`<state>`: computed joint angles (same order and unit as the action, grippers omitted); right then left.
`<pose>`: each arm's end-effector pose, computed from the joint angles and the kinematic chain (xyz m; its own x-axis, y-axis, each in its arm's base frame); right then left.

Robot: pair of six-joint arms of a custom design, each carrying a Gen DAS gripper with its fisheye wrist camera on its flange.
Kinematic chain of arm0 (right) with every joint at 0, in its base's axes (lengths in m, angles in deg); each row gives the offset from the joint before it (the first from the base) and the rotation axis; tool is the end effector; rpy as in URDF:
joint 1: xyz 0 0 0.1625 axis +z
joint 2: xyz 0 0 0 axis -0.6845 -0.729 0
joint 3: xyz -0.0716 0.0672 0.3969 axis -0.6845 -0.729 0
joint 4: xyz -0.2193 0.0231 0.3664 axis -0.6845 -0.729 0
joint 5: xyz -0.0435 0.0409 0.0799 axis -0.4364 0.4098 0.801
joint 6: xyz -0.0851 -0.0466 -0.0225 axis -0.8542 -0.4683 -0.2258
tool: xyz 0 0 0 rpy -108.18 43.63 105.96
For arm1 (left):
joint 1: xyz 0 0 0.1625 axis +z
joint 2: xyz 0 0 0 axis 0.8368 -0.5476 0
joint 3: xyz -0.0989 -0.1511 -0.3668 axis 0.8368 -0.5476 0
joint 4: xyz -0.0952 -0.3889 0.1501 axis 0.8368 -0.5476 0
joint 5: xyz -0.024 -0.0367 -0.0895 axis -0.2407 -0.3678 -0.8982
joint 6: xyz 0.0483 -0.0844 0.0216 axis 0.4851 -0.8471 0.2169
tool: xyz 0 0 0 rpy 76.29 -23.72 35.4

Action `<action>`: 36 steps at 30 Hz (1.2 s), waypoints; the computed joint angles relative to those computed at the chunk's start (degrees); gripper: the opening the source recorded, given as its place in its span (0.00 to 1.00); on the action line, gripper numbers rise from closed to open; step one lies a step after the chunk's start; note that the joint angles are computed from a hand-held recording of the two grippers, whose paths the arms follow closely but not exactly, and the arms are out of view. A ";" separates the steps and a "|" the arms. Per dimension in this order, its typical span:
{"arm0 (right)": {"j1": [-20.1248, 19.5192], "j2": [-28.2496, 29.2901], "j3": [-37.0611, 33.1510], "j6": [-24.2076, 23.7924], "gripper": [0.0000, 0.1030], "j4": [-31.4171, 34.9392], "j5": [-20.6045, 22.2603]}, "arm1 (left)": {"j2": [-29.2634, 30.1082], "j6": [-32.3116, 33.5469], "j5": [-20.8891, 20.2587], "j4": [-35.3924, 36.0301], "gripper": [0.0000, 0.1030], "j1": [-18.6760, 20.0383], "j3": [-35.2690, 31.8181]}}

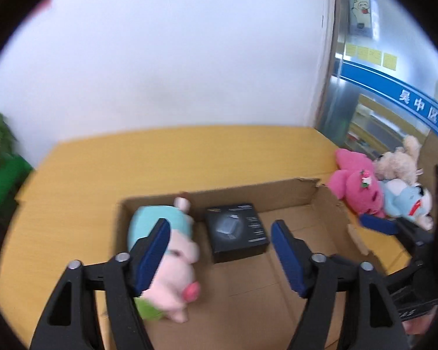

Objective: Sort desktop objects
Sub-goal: 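Lower the charger box into the cardboard box and open both grippers, then move both grippers toward the white phone stand on the table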

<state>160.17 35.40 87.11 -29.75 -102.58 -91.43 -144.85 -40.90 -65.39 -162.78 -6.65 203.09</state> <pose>0.3816 -0.5441 0.0626 -0.7391 -0.4541 0.4975 -0.6612 0.6300 -0.4072 -0.1583 -0.5237 0.3451 -0.7275 0.0359 -0.6852 0.5723 0.5825 -0.5772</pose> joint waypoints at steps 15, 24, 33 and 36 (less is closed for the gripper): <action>10.63 -9.27 25.05 -2.30 1.00 -24.37 -10.35 | -17.53 -17.09 9.98 1.22 0.78 -20.78 26.06; 9.19 -12.59 34.26 -0.85 1.00 -29.88 -9.14 | -21.92 -31.12 9.09 10.76 0.78 -25.03 32.16; 7.29 -15.04 37.39 -0.74 1.00 -30.43 -8.18 | -20.21 -34.96 5.74 13.22 0.78 -24.80 32.69; 5.82 -16.12 39.18 -0.85 1.00 -30.42 -7.22 | -18.22 -34.34 0.69 11.67 0.78 -21.86 31.93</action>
<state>165.99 19.28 126.29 -30.60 -133.00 -98.66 -163.07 -75.24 -64.70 -151.11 -28.51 235.01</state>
